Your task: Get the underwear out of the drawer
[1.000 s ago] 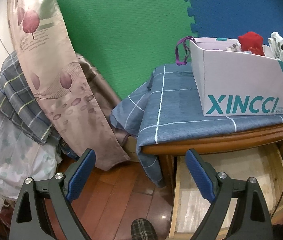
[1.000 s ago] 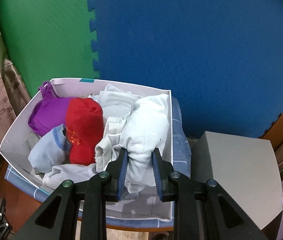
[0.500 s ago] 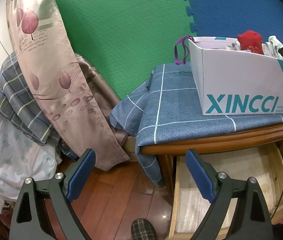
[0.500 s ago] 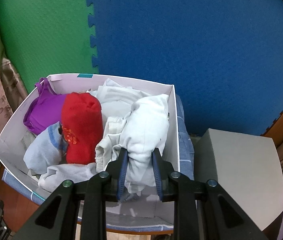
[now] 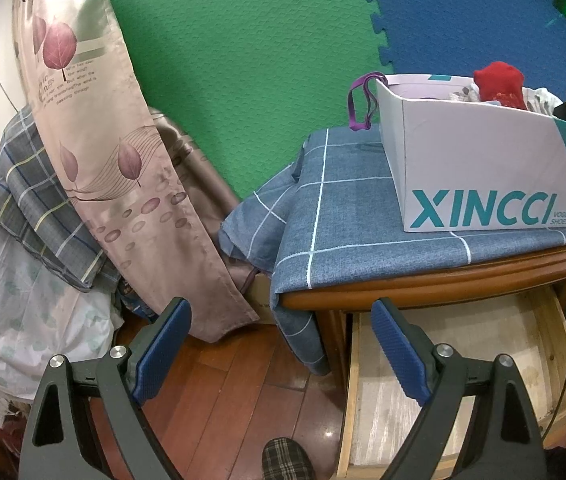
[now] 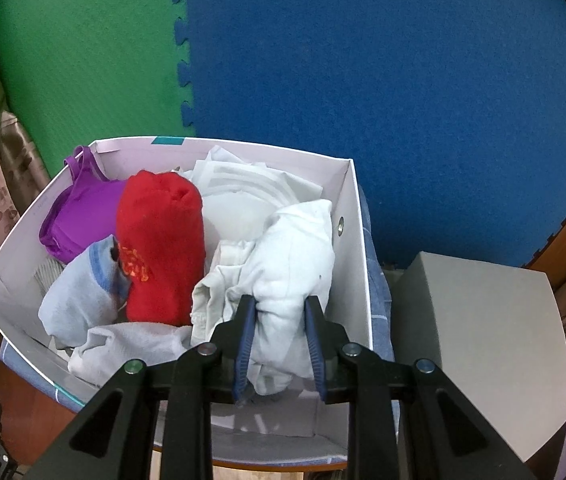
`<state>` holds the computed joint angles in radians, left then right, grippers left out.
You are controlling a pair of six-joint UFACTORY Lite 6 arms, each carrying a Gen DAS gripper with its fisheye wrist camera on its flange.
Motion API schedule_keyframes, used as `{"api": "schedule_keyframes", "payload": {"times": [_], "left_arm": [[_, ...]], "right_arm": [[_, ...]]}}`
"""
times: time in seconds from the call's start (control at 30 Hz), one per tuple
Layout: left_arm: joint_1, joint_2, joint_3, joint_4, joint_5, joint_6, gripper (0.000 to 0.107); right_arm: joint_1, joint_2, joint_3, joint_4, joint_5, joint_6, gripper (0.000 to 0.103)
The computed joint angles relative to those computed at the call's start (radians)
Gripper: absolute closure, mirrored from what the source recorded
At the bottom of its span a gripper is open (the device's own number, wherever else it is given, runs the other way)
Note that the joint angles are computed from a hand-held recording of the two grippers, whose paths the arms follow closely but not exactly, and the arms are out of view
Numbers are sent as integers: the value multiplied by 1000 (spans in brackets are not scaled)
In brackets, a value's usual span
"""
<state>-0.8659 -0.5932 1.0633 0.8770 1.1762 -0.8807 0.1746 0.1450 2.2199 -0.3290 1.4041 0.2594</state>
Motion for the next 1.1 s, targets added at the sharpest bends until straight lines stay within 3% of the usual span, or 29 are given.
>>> {"api": "schedule_keyframes", "payload": {"times": [0.5, 0.63, 0.7, 0.87, 1.1], "left_arm": [[0, 1, -1, 1, -2, -1, 17], [-4, 0, -3, 4, -1, -6, 17], [-3, -1, -3, 1, -3, -5, 17], [-19, 4, 9, 14, 2, -30, 4], [-53, 1, 16, 21, 6, -60, 4]], "right_arm": [[3, 6, 4, -5, 8, 3, 77], [5, -6, -22, -16, -1, 13, 72], [11, -8, -21, -34, 5, 23, 56], [68, -47, -22, -106, 14, 70, 48], [226, -130, -30, -190, 88, 142, 47]]}}
